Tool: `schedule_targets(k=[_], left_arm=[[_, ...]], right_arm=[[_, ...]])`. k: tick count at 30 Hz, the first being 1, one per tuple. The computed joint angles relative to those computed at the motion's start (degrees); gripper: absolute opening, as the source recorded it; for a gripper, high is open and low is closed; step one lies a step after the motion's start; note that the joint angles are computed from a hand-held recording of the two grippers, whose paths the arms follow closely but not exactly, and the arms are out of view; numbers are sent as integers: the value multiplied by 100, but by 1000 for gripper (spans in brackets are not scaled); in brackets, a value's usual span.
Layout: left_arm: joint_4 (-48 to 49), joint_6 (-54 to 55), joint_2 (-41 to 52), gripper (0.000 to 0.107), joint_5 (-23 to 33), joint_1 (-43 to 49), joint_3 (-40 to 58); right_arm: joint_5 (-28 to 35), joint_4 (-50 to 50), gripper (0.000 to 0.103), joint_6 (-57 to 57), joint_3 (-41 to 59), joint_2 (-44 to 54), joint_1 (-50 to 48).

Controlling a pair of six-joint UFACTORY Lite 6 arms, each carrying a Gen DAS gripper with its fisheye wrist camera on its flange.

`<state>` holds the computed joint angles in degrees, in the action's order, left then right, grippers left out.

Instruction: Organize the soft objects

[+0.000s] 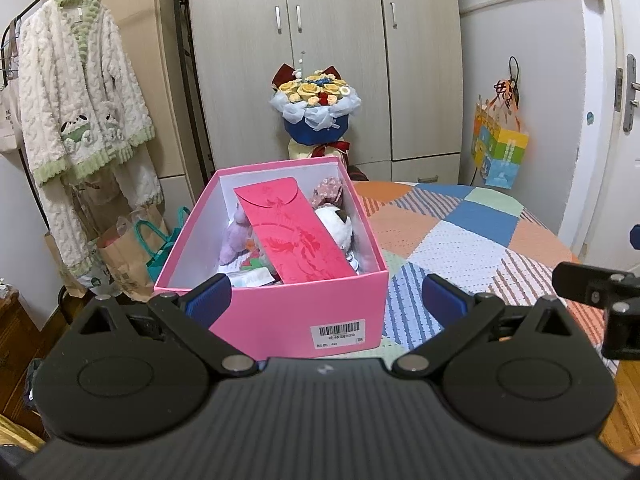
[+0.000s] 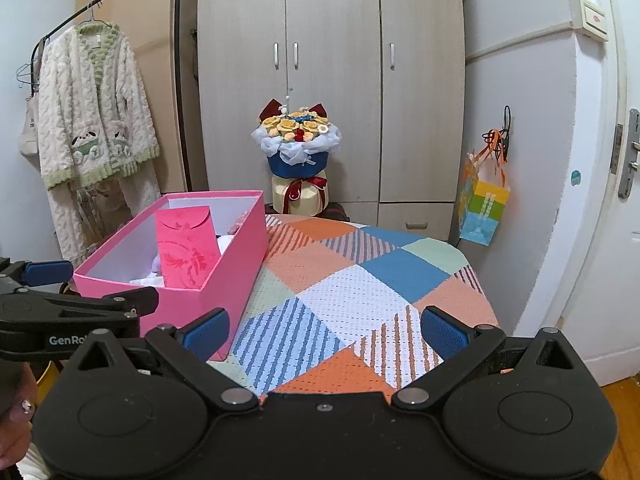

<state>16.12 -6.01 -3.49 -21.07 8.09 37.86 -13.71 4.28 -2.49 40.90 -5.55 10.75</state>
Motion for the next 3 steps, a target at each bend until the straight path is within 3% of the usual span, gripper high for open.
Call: schedule_targets(k=[3], left_arm=[[67, -74, -39, 103, 12, 14, -17]], right_arm=[[-13, -80, 103, 64, 8, 19, -18]])
